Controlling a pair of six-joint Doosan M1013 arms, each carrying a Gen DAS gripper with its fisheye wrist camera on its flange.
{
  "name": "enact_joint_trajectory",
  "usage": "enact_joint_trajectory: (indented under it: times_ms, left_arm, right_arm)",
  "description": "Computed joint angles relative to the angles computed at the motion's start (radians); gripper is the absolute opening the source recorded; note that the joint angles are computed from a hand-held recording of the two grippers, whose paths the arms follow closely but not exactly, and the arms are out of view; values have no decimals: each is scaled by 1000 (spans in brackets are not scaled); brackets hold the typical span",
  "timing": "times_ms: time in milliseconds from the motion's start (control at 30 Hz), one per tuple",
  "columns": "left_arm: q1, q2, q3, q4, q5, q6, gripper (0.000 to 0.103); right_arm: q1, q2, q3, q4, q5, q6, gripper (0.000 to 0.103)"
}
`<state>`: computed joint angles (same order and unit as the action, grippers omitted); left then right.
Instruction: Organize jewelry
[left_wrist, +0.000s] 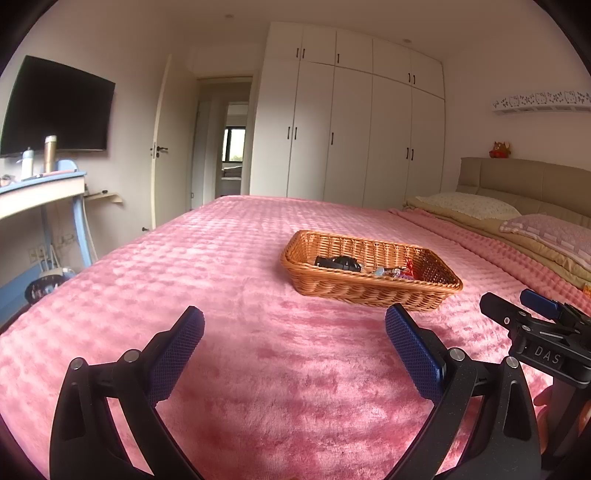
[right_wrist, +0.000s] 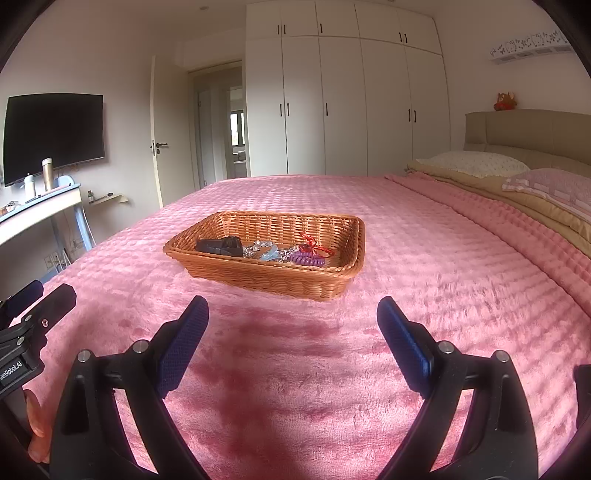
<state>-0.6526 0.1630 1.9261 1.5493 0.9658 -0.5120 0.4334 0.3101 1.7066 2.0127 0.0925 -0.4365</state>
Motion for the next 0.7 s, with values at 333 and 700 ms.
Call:
enact_joint_trajectory:
  times_ms: [333,700]
  left_arm:
    - [0,0,-1,0,1,0,95]
    - [-1,1,-1,-1,1,1,95]
  right_arm:
    - [0,0,0,14,0,-15,88]
    - [0,0,0,9,0,-10,88]
